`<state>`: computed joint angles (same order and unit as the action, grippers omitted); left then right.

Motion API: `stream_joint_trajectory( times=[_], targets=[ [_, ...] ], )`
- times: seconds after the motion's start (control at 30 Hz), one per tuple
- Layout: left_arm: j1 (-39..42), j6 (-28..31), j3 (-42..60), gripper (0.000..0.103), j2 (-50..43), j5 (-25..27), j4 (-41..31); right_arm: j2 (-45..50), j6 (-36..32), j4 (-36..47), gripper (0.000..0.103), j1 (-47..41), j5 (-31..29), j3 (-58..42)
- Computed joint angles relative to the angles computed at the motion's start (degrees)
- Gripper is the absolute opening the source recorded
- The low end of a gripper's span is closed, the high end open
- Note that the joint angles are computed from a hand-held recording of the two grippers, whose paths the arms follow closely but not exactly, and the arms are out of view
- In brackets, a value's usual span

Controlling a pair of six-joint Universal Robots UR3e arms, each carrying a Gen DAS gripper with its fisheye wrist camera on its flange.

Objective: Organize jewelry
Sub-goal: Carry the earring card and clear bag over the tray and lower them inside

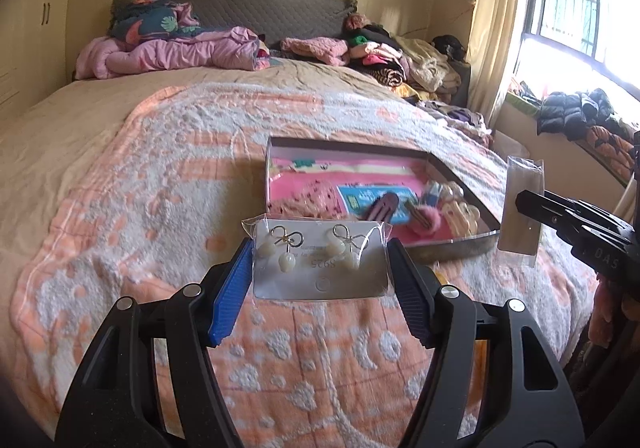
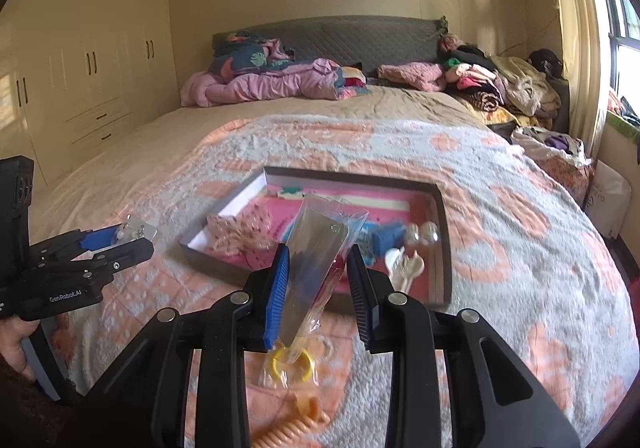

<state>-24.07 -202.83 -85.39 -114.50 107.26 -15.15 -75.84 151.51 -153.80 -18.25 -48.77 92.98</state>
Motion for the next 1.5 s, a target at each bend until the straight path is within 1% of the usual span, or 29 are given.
stream_joint_trajectory(
  times=[0.2, 0.5, 0.8, 0.97, 1.2, 1.37, 1.5],
  targets=[
    [1.1, 1.1, 2.6, 0.057, -0.1, -0.3, -0.9, 2.2, 1.8, 0.8, 0.028, 1.3, 0.0, -5.5],
    [2.3, 3.3, 9.6, 0.057, -2.8, -1.2, -3.2, 5.3, 3.6, 0.8, 0.028, 1.7, -0.5, -11.0],
    [3.5, 5.1, 22.5, 0.057, -10.6, -3.3, -8.0, 11.4, 5.8, 1.3, 0.027, 2.4, -3.4, -19.3],
    [3.9, 5.9, 32.2, 0.057, -16.7, -4.6, -12.5, 15.8, 7.1, 2.2, 0.027, 2.5, -4.9, -25.3],
    [4.1, 7.2, 46.8, 0.057, -26.0, -6.0, -19.8, 23.0, 7.2, 6.3, 0.027, 3.1, -7.3, -35.6],
    [4.1, 7.6, 59.8, 0.057, -33.8, -6.8, -27.0, 28.6, 7.6, 9.8, 0.027, 3.9, -9.0, -43.3],
    [4.4, 7.5, 72.6, 0.058, -40.9, -7.5, -33.7, 32.6, 7.7, 12.2, 0.027, 4.6, -10.1, -48.5]
  ],
)
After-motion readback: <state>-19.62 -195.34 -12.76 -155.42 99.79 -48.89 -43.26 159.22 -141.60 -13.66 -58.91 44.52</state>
